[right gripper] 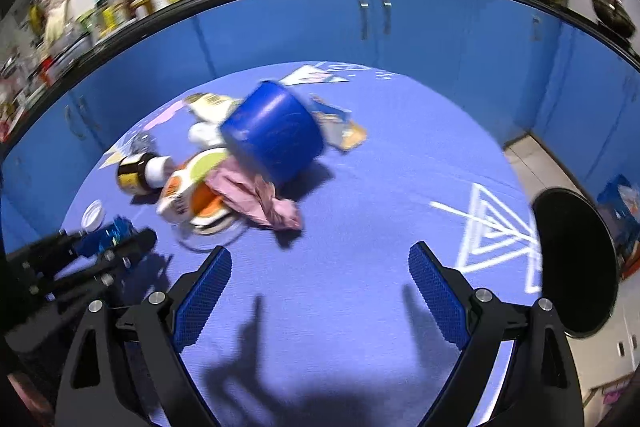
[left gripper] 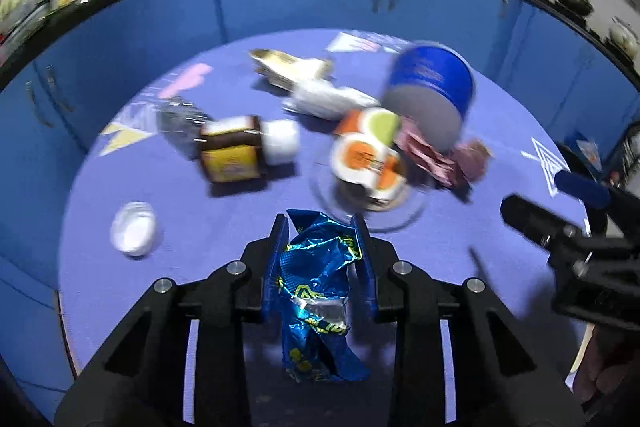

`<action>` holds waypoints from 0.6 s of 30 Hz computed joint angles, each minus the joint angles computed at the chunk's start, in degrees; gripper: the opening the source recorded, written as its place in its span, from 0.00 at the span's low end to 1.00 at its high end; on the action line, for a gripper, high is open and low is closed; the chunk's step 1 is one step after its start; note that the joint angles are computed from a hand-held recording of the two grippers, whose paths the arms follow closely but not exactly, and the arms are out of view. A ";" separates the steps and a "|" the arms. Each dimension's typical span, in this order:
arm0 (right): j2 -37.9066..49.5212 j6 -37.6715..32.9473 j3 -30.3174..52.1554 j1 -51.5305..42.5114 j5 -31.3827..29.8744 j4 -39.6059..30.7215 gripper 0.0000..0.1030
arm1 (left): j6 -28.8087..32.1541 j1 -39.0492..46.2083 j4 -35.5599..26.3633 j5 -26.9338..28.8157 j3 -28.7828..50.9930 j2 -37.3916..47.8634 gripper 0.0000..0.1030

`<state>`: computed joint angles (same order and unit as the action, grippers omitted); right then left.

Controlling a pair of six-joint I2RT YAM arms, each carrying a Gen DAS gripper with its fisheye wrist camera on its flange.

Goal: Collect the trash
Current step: 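Grasp the blue-silver wrapper with the left tool while the right tool grasps the pink paper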

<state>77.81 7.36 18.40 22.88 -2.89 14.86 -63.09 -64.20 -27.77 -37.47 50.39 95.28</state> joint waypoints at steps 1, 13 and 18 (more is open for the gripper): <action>1.00 0.10 0.54 0.96 0.52 0.52 0.85 | -0.69 0.02 -0.52 -0.32 -0.55 -0.82 0.32; 13.57 -3.92 9.30 4.10 0.41 2.48 0.25 | -0.30 4.48 1.37 -0.74 -6.27 -5.68 0.32; 12.44 -4.64 8.44 3.18 0.57 2.97 0.06 | 0.79 5.38 2.75 0.09 -5.97 -4.60 0.32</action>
